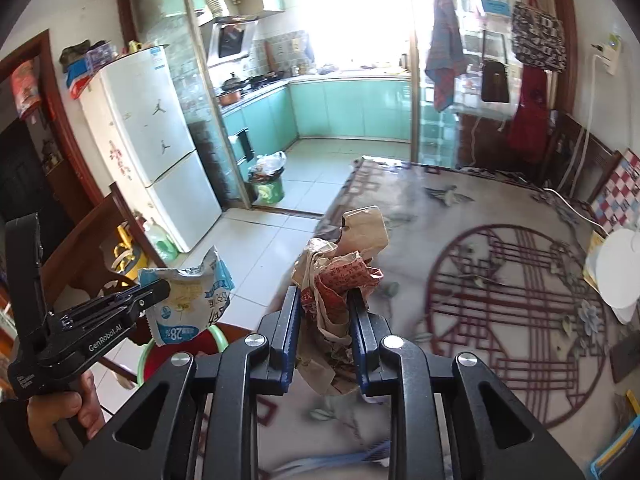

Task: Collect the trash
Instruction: 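Carry the snack bag and crumpled paper over the red bucket with both tools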

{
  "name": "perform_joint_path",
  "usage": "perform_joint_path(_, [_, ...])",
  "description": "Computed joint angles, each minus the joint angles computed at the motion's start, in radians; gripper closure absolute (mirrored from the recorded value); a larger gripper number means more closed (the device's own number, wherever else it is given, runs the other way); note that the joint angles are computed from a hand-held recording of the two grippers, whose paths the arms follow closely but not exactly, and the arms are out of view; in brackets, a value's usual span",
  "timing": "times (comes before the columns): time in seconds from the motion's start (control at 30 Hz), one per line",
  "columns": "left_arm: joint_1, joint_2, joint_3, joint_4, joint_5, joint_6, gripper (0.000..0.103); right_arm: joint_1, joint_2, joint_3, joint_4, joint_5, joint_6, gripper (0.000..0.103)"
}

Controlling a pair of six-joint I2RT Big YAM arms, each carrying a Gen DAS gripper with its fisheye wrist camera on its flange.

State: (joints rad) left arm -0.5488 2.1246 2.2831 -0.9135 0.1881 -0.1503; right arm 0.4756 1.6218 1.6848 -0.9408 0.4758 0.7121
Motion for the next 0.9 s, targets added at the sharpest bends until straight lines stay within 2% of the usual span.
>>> perform_joint_path(0.3, [0.073,-0.035,-0.078,0.024,-0.033,-0.021,0.099,0.030,0.172,0.195,-0.004,-0.071,-0.060,0.082])
perform_joint_path(0.7, [0.135,-0.036,-0.119,0.002,-0.055,-0.044,0.099,0.043,0.375,0.447,-0.073,-0.170,-0.130,0.082])
perform_joint_path(0.9, [0.153,-0.030,-0.120,-0.015,-0.073,-0.051,0.099,0.044,0.443,0.530,-0.096,-0.218,-0.162,0.082])
